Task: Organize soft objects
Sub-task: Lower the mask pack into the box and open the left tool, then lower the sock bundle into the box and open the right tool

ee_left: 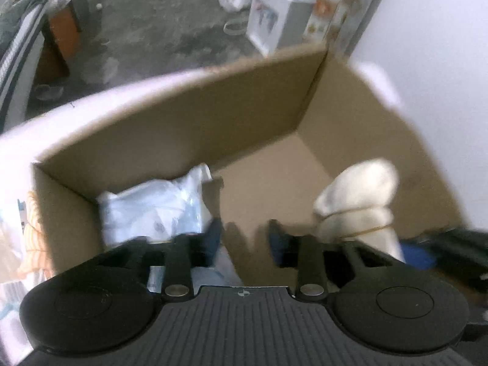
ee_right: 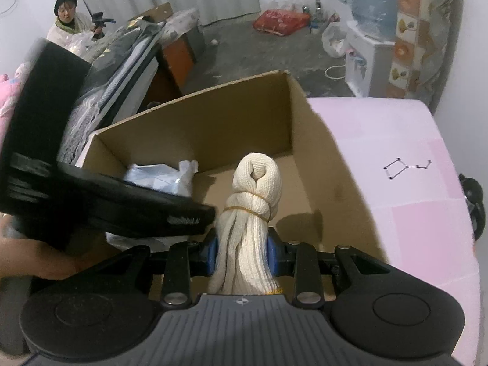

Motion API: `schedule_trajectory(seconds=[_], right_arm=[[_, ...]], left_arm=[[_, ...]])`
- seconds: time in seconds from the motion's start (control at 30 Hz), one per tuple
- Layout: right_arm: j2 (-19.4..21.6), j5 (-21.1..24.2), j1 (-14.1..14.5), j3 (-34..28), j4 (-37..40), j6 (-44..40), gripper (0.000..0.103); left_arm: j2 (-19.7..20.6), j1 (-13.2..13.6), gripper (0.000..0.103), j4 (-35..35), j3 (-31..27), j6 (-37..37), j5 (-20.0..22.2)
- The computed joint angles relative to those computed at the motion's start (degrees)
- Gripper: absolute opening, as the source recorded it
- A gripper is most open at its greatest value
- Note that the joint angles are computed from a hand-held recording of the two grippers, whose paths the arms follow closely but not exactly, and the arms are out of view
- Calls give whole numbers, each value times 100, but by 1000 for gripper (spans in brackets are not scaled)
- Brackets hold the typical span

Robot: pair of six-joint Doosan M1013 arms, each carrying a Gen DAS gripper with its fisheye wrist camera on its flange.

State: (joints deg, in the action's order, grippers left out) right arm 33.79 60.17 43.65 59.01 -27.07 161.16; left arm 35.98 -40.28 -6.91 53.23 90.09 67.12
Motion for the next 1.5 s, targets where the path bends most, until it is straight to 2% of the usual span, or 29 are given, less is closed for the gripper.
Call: schedule_trajectory(seconds=[0.07,0.13,0.23,0.4,0.53,0.67,0.7,0.83,0.93,0.97,1.0,1.03,1.1,1.17,1.23,1.33,1.4,1.5], right_arm=[[29,43,4,-49,-28,-19,4],[43,56,2,-74,-6,-37,4],[97,116,-14,-163,76,-98,4],[253,344,-59,-411,149,-102,4],[341,445,-107,-516,277,-259,4],[406,331,-181,-590,515,-371,4],[432,293,-204,-631,599,-427,4],[535,64,-299,-795,934,-574,4],[809,485,-278,-1233,748,-834,5],[815,393,-283,-1225,737,-905,8],[808,298,-279,-1212,719,-926,15],[823,364,-268,-1254,642,-920,20],[867,645,-221,-1378,348,-937,47],[894,941,-169,-1473,38,-981,54],[861,996,-149,-1450,-42,-1034,54],[829,942,-175,-1408,215,-1002,50],[816,772,-211,-1336,337,-955,37],[823,556,-224,-1269,273,-779,34]], left_arm=[[-146,49,41,-157,142,-79,-292],[-175,25,41,86,75,-83,-171],[-177,-44,28,527,10,-25,97],[-153,-26,18,580,89,30,202],[-156,-99,19,940,102,-64,147],[-442,-351,21,2278,538,-121,-423],[-482,-372,21,2384,549,-97,-381],[-586,-303,21,2225,607,2,-359],[-603,-277,23,2229,657,45,-450],[-587,-270,22,2187,630,61,-432],[-587,-252,22,2129,623,50,-447],[-582,-245,22,2115,615,-3,-447],[-593,-236,24,2106,606,48,-413],[-596,-258,34,2135,616,77,-416],[-605,-256,39,2046,634,144,-443],[-611,-283,40,2100,658,113,-492],[-604,-293,40,2157,657,62,-509],[-592,-256,40,2075,645,92,-500]])
